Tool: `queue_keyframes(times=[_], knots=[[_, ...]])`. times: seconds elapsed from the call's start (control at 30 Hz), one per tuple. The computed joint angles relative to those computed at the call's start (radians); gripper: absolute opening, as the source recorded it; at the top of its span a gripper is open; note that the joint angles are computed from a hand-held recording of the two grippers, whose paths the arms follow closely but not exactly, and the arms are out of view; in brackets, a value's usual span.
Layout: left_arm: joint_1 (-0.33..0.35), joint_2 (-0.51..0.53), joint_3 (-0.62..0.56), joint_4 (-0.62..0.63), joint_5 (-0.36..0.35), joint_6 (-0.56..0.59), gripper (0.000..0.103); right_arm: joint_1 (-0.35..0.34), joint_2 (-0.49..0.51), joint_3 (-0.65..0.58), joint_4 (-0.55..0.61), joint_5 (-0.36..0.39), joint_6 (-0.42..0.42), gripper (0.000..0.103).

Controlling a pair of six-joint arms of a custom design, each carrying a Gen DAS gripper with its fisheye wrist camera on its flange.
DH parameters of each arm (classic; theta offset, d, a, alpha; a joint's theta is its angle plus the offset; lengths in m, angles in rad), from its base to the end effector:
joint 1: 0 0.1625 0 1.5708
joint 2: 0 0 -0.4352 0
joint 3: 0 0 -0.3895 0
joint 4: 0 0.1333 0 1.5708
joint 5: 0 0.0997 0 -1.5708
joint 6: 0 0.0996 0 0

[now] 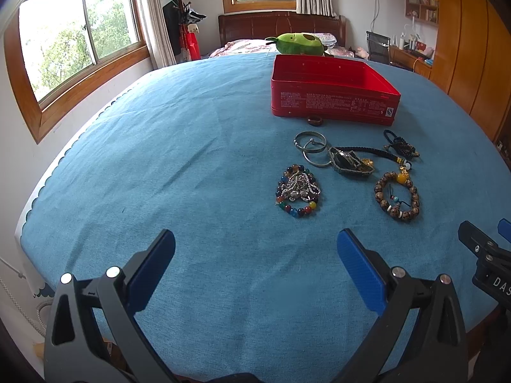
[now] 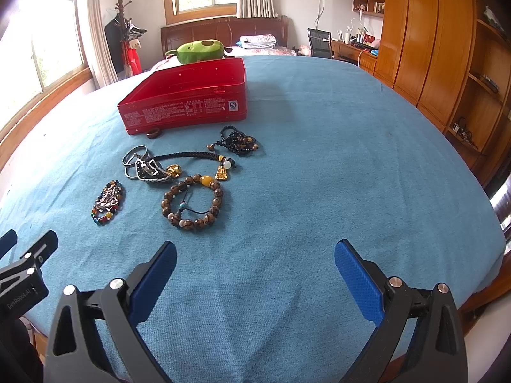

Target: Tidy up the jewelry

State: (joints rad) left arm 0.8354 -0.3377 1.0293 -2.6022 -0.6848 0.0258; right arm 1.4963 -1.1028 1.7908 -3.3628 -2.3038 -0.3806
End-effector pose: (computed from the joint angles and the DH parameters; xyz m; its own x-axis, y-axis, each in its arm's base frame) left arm -0.3978 -0.7534 0.0321 -0.6257 0.2509 -0.7386 0.6489 0.6929 -0.3144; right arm 0.0212 -0.6115 0.3593 -0.6592 0.4379 0.6113 -0.2277 0.6586 -0.7173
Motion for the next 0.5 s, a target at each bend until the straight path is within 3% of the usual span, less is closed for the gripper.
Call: queue_keyframes(times=[0.5], knots=[[-0.002,0.003,-0.006,0.01,0.002,-0.006,0.1,-0.001,0.001,-0.002,0.006,0.002,0.005,0.099]])
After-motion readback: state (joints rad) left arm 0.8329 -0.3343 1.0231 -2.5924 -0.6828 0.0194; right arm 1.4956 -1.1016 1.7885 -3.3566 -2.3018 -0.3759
